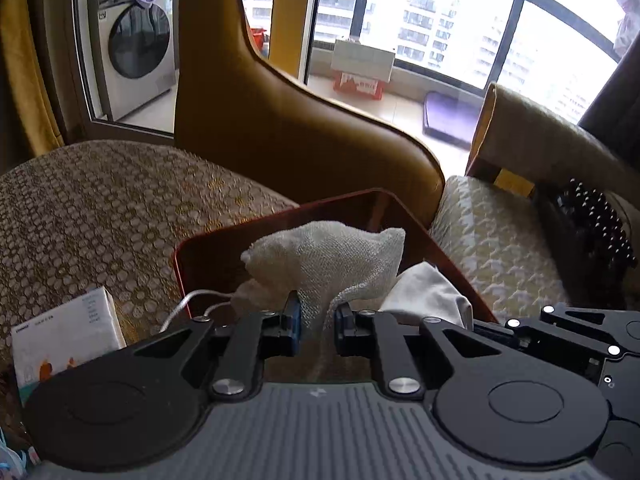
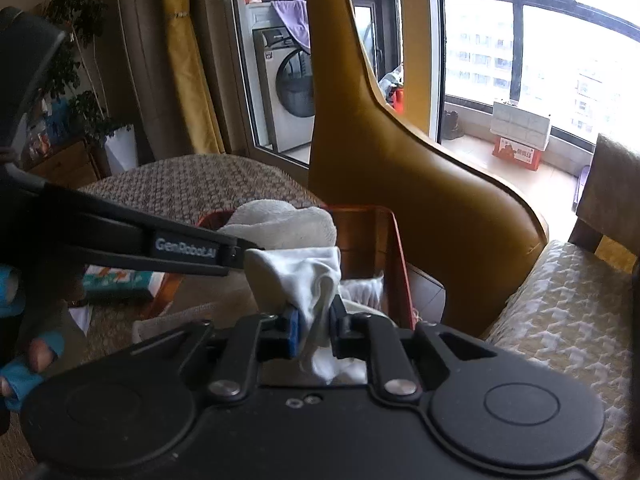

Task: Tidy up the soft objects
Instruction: 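Open the left tool over the tin while the right tool releases the tissue into it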

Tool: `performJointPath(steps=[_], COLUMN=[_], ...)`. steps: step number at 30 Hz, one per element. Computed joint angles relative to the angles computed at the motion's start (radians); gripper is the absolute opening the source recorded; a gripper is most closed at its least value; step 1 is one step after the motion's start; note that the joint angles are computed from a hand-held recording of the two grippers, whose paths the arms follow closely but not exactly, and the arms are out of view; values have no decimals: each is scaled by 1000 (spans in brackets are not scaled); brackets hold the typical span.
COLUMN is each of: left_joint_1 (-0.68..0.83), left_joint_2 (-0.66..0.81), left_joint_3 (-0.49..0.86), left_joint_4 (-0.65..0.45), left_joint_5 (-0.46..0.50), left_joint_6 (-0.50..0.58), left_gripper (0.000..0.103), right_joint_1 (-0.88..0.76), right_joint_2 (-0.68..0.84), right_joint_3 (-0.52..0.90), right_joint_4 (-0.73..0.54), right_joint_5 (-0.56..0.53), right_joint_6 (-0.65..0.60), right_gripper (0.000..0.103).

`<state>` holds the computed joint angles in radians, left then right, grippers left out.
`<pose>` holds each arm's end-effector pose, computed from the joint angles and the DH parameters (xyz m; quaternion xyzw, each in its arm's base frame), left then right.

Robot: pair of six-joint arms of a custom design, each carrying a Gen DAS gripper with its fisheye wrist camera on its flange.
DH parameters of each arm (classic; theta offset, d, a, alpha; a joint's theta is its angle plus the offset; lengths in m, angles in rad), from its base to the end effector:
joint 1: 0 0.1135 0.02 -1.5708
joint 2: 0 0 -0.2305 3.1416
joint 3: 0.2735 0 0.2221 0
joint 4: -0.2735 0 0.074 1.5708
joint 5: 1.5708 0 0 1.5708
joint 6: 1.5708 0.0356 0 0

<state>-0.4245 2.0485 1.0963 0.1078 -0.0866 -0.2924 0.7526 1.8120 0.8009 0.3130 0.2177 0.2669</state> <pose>0.3398 -0.1502 0.0969 0.0463 0.9329 -0.0866 0.3466 0.2408 0.2150 0.1181 -0.1721 0.8855 0.1191 0.4148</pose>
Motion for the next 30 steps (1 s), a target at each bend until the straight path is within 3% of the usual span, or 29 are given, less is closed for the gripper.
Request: performJointPath(steps=[5,10,18,21,23,24,30], left_joint_1=[-8,-17,-21,-25,-26,-27,-20], left_joint_2=[8,-11,-61,-88,-104,-111,-194], left_joint_3=[-8,-32,-78,-104,-117,-123,-191], left_joint_4=[5,14,25,29,30,33,47], left_joint_5=[-3,-17,-14,-21,-27,-29,-7], left_joint_6=[-7,-12,-14,-10,-14,-18,-42], left_gripper=[15,16,17,29,53,75,77], right_joint_1=[8,18,27,22,21,23,41], right_joint_2=[-5,-25,-70,-87,-102,-107,-153], right_joint_3=[-2,-15,-44,-50,-56,-55,-65], right_joint_4=[-14,-26,-46,-53,-59,-65,-99], right_joint_5=[-3,10,35,31,32,36,50], right_joint_6=[-13,-22,-30,-21,-22,-23,-19], right_gripper=[20,35,39,40,41,43,47])
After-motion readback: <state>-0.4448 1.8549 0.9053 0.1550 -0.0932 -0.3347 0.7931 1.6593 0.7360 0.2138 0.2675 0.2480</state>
